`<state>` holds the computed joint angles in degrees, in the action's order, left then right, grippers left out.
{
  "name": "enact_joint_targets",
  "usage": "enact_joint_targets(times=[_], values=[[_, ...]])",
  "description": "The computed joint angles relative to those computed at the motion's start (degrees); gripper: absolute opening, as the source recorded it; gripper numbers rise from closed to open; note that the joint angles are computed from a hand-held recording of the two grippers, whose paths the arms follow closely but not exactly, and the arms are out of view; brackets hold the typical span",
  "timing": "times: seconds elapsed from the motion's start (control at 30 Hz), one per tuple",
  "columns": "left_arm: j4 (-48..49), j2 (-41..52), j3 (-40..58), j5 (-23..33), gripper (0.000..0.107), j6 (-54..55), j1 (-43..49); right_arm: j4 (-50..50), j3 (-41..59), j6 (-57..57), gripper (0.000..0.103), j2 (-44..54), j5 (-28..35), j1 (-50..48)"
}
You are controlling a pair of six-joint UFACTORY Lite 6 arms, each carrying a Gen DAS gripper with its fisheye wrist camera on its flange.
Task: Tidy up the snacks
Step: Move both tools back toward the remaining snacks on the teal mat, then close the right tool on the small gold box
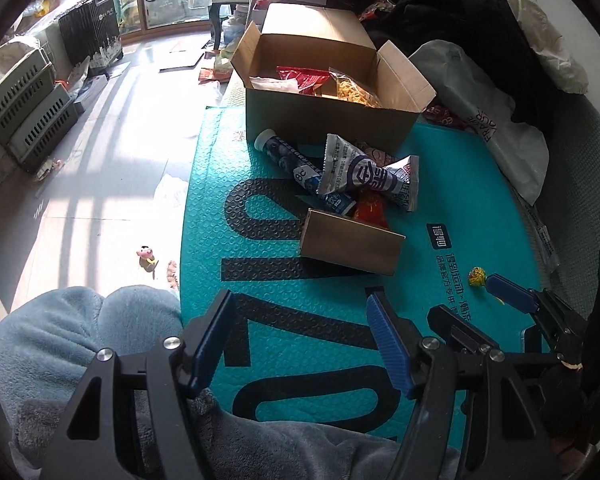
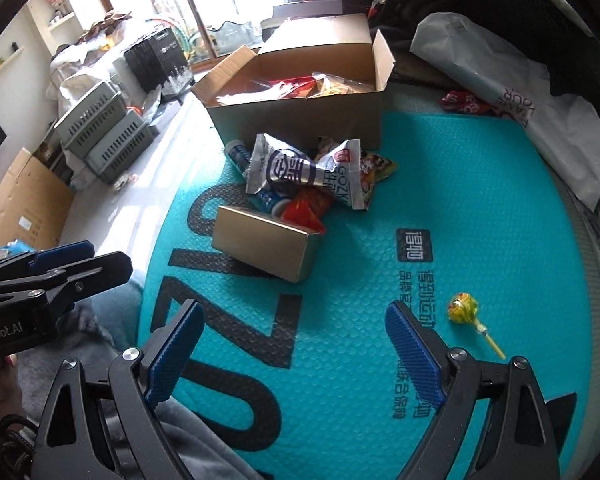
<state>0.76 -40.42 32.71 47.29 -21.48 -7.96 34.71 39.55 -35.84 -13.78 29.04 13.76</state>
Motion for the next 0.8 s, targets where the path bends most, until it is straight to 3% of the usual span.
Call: enact_joint_targets(times=[0.47, 0.67, 0.8], values=[[-7.9, 6.0, -0.2, -1.5, 0.067, 14.2, 17.9, 9.8, 15.1, -13.8, 0.093, 22.2, -4.5, 8.0], [-7.3, 9.3, 0.6, -3.2, 0.067, 15.4, 19.6, 3.6, 22.3, -11.1, 0.092, 31.1, -4.7, 11.3], [-8.3, 11.2, 0.6, -3.9, 0.067, 17.0, 20.9, -8.5, 26.8, -1.2, 0.089, 36.7, -4.4, 13.9]])
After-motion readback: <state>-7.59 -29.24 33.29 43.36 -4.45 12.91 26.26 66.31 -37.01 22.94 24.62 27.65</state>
